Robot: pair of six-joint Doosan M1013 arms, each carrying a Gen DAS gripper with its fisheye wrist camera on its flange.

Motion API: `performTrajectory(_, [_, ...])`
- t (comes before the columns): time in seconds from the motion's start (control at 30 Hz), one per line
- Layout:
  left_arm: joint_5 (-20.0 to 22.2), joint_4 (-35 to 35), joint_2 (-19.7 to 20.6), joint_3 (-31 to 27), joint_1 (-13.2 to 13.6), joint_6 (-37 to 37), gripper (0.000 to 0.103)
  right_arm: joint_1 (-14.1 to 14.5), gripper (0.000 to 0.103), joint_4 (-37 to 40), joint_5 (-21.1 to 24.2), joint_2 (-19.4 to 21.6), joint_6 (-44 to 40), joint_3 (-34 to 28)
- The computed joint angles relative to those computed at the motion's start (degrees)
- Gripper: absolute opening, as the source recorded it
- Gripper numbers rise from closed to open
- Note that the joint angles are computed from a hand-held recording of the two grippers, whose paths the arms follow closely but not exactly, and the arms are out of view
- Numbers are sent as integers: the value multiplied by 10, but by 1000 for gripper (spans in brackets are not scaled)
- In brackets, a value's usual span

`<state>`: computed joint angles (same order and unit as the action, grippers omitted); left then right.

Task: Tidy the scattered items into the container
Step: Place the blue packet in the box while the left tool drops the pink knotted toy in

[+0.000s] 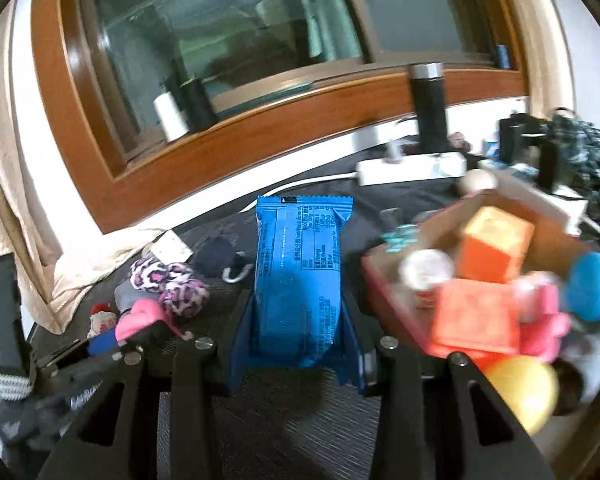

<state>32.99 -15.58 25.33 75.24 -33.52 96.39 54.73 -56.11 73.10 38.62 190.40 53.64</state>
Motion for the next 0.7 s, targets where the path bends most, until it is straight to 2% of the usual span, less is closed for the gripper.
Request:
performTrajectory(0.17, [4,-11,-1,1,-2,11,60,26,44,-19,56,-52,40,69])
performTrajectory(0.27, [7,-16,-1,1,-4,17,60,40,44,-17,64,-83,75,114])
performTrajectory(0.43, [5,-24,-6,7,-9,33,60,53,44,-9,64,-106,124,158])
performTrajectory(0.5, [3,-28,-8,10,-12,41,60,54,44,-6,47,-113,145,173])
performTrajectory(0.7, [-3,-37,-13,15,-16,57,60,52,44,-3,38,-112,158,188])
